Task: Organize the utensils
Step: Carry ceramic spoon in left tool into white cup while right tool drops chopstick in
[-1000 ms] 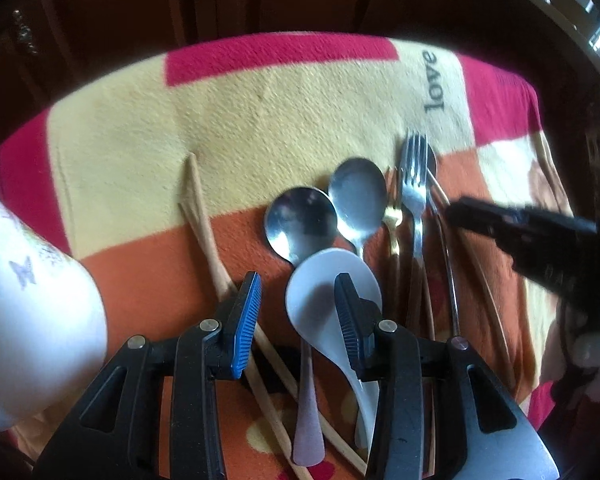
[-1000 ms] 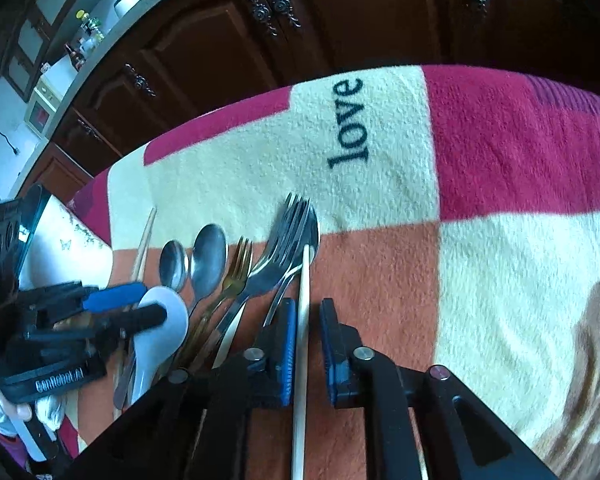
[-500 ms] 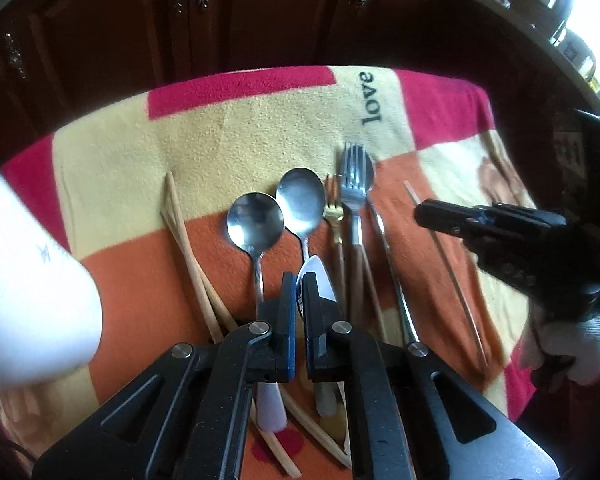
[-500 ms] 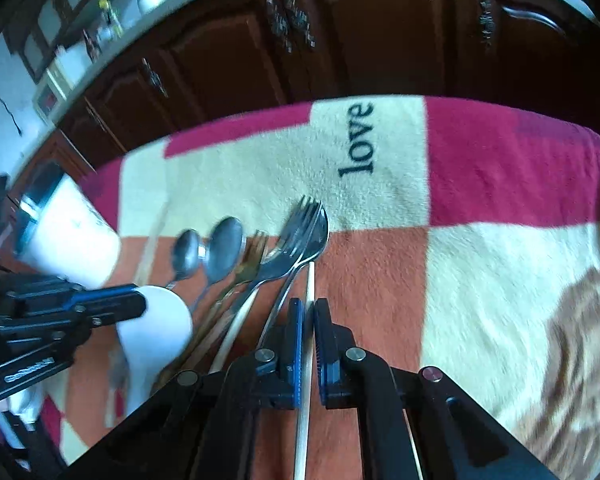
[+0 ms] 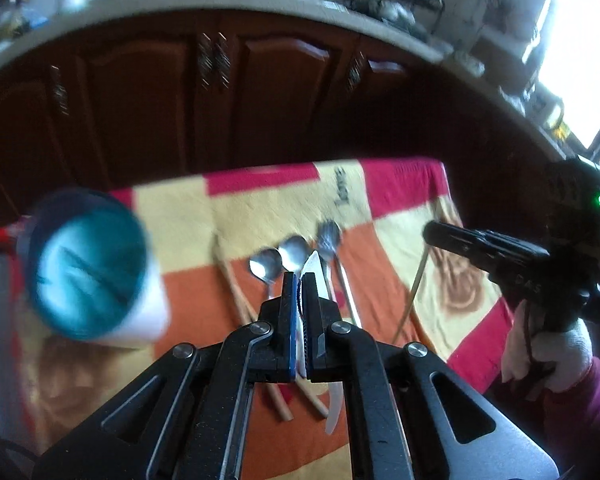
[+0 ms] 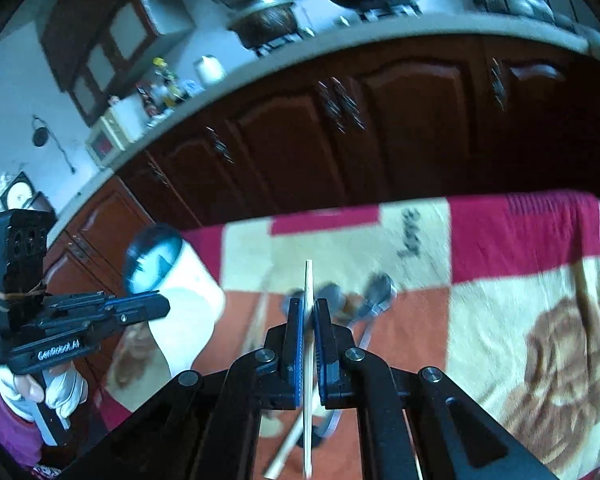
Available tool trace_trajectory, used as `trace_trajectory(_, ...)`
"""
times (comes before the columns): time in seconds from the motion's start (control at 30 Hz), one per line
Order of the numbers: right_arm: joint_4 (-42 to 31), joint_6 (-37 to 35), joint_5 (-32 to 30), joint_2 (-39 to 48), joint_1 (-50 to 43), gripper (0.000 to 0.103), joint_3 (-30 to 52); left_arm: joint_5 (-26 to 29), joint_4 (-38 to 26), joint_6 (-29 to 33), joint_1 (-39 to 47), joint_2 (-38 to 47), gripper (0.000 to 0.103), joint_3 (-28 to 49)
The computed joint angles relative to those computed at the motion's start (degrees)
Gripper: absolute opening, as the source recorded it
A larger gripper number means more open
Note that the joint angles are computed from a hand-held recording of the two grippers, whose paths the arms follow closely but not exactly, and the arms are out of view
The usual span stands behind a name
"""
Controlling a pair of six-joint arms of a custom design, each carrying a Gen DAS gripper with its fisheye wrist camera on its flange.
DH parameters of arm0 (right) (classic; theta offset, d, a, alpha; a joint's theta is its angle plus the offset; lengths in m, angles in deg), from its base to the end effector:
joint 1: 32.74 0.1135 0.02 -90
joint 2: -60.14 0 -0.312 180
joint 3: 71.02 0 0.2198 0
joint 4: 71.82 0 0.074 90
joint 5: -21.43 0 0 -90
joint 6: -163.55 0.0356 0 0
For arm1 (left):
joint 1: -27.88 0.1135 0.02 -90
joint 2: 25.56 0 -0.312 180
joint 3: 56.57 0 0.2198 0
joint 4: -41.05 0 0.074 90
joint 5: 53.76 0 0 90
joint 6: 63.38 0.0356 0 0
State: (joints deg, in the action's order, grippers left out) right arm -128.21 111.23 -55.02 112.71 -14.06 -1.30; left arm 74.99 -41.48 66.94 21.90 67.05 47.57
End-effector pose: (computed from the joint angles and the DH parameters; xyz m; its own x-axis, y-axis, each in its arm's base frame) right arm 0.1206 0.0320 0.3574 -0.5595 0.4381 -0.7036 0.2559 0.8987 0.3561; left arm 0.2788 -0.0516 0.3729 -0.5333 0.5633 -0.6312 0.8249 0.5115 -0.2406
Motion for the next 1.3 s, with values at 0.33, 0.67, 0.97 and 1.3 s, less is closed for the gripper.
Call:
trace_trajectory(0.33,1.93,-4.61,7.83,18.60,11.10,0.005,25.89,3.36,-1.80,-5.40,12.78,10.42,0.001,26.90)
trace_trajectory(0.67,11.62,-11.52,8.31,37.87,8.88,0.005,39.13,-3.92,24.36,-14.51,11.42,10.89,0.001,12.99)
trace_trajectory(0.97,19.69,-10.71,2.67,45.96,5.27,0.005,35.85,-6.24,35.95,-13.50,11.20,10.76,0.001,0.93)
trace_trajectory(1.3,19.39,-7.13,-3.97,49.10,2.58,0.005,31.64,-7.43,34.25,-12.45,10.48,10.76,0.002,-1.45)
